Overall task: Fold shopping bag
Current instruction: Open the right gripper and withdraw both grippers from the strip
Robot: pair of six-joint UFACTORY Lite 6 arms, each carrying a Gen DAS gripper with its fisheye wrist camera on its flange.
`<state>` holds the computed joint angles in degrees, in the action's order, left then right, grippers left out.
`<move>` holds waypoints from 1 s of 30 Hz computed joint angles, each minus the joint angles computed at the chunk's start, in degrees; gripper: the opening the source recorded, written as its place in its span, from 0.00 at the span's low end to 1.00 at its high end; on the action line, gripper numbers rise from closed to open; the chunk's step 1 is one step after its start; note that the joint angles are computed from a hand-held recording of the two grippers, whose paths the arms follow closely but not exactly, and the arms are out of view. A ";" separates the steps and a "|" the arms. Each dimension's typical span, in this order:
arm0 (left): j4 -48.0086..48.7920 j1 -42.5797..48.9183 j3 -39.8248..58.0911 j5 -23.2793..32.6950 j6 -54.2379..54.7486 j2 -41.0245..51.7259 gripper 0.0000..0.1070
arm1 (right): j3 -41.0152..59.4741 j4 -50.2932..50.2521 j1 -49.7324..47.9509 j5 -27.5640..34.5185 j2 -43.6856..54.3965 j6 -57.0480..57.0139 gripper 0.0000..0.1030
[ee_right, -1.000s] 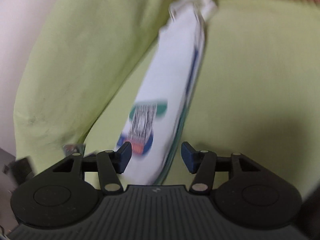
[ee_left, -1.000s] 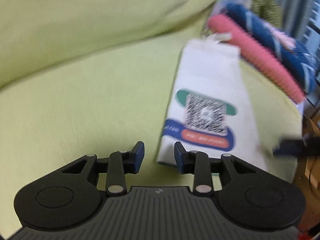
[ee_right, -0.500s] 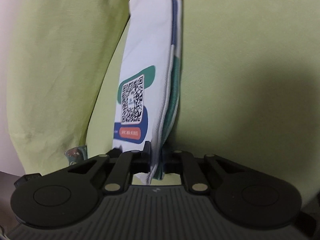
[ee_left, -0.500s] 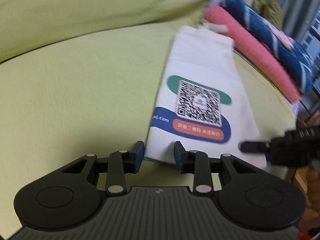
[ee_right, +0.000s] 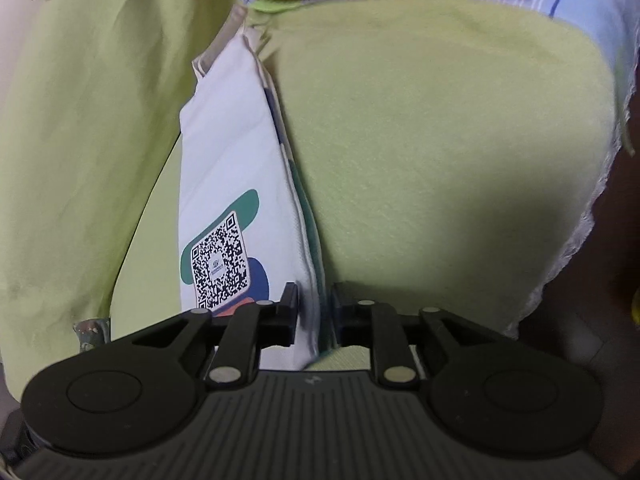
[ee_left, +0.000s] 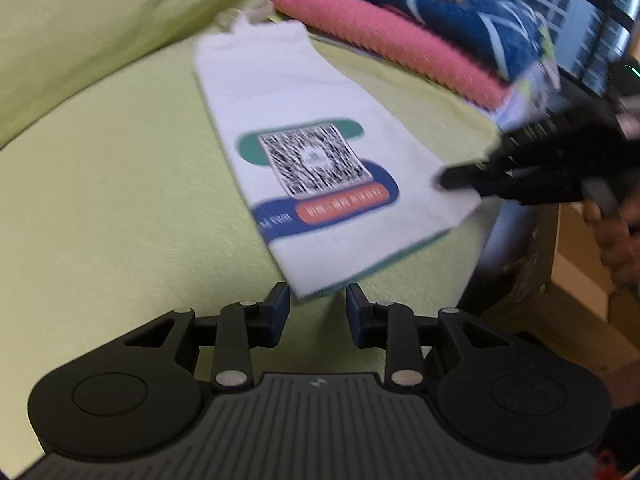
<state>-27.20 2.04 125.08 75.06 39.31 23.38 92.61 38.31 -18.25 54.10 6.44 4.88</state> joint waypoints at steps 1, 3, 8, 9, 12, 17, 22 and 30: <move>-0.16 0.83 0.42 -0.30 -0.54 -0.94 0.34 | -0.59 -3.52 1.60 -1.50 -1.98 0.02 0.17; -0.09 1.78 1.30 -0.97 -0.99 -2.28 0.35 | -1.69 -11.42 5.01 -4.41 -5.95 -0.52 0.17; 6.05 -5.18 3.38 -3.86 -3.27 -0.04 0.32 | -4.21 -24.77 15.26 -10.05 -9.86 -4.55 0.04; 6.69 -6.47 1.97 -4.80 -3.33 -0.04 0.29 | -4.07 -27.90 17.27 -10.74 -9.04 -2.85 0.04; 14.18 -11.50 -5.67 -10.51 -8.39 -1.80 0.32 | -7.70 -33.24 19.39 -11.73 -8.43 0.23 0.03; 18.00 -12.82 -7.21 -10.63 -16.45 -4.12 0.33 | -7.08 -35.93 20.80 -9.68 -12.24 1.78 0.07; 21.63 -14.40 -2.08 -6.88 -24.22 -6.01 0.49 | -10.42 -36.78 19.04 -12.91 -20.34 1.40 0.29; 27.26 -18.76 3.10 -2.28 -30.82 -10.63 0.60 | -14.03 -39.27 19.22 -12.29 -28.85 -0.32 0.39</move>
